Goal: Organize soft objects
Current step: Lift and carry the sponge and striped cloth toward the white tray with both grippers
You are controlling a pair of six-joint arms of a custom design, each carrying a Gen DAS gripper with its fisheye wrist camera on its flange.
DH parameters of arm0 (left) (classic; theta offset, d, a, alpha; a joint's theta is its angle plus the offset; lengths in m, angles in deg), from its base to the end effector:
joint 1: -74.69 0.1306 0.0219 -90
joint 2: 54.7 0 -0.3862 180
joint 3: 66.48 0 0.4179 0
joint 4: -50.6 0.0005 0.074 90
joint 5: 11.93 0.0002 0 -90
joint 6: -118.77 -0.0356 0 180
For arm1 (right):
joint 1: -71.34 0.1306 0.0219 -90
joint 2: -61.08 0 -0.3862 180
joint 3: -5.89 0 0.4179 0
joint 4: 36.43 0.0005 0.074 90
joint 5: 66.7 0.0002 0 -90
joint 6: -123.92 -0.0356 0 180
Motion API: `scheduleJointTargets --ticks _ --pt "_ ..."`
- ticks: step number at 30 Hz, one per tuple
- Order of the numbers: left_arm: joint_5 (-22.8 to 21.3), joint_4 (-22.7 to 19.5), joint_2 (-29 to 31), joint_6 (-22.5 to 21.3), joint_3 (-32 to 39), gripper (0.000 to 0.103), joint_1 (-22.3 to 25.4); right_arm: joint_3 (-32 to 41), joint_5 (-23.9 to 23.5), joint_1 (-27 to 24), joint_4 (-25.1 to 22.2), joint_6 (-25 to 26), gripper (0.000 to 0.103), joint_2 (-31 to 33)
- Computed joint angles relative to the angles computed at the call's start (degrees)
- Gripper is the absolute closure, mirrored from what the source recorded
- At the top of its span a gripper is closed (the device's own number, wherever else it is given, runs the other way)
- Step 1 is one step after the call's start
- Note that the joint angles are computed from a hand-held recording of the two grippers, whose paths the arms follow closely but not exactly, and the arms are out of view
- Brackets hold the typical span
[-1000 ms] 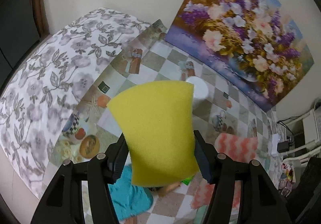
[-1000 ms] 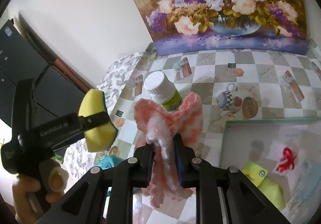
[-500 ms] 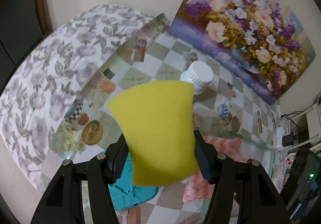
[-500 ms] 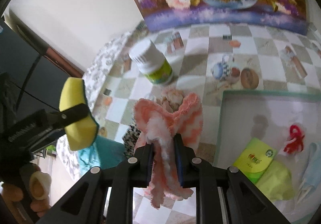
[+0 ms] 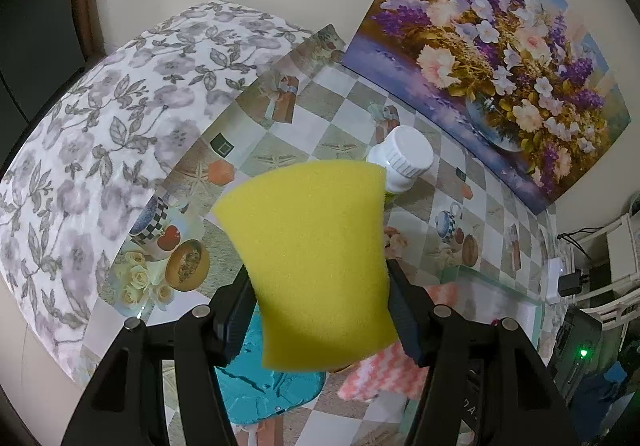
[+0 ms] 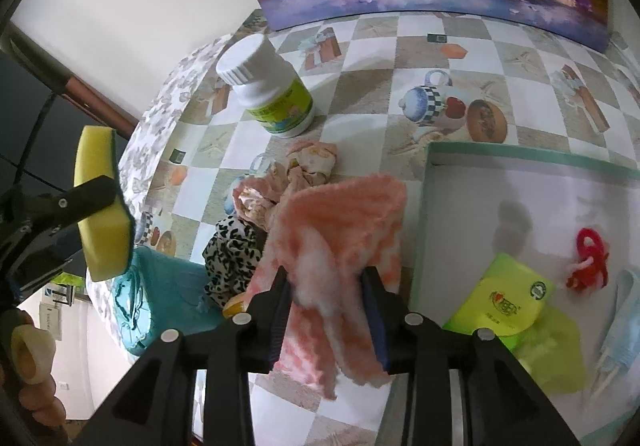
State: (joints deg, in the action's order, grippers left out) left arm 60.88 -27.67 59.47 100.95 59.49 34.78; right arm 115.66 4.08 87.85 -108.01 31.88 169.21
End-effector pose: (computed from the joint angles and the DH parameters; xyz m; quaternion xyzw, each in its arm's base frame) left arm 0.4912 -0.3978 0.4693 -0.2983 0.9214 -0.0855 0.2340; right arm 0.5687 0.1803 0.4084 -0.1511 0.9595 0.1899 0.1430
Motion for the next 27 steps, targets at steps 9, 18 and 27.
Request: scheduleJointTargets --ticks 9,18,27 --pt "-0.6 0.1 -0.2 -0.1 0.1 0.040 -0.2 0.5 -0.1 -0.1 -1.3 0.4 0.061 0.3" --pt "0.5 0.6 -0.2 0.1 -0.4 0.040 0.0 -0.5 3.4 1.1 0.0 2.0 0.088 0.9" --pt "0.6 1.0 -0.3 -0.2 -0.7 0.040 0.1 -0.7 2.2 1.1 1.5 2.4 0.095 -0.4"
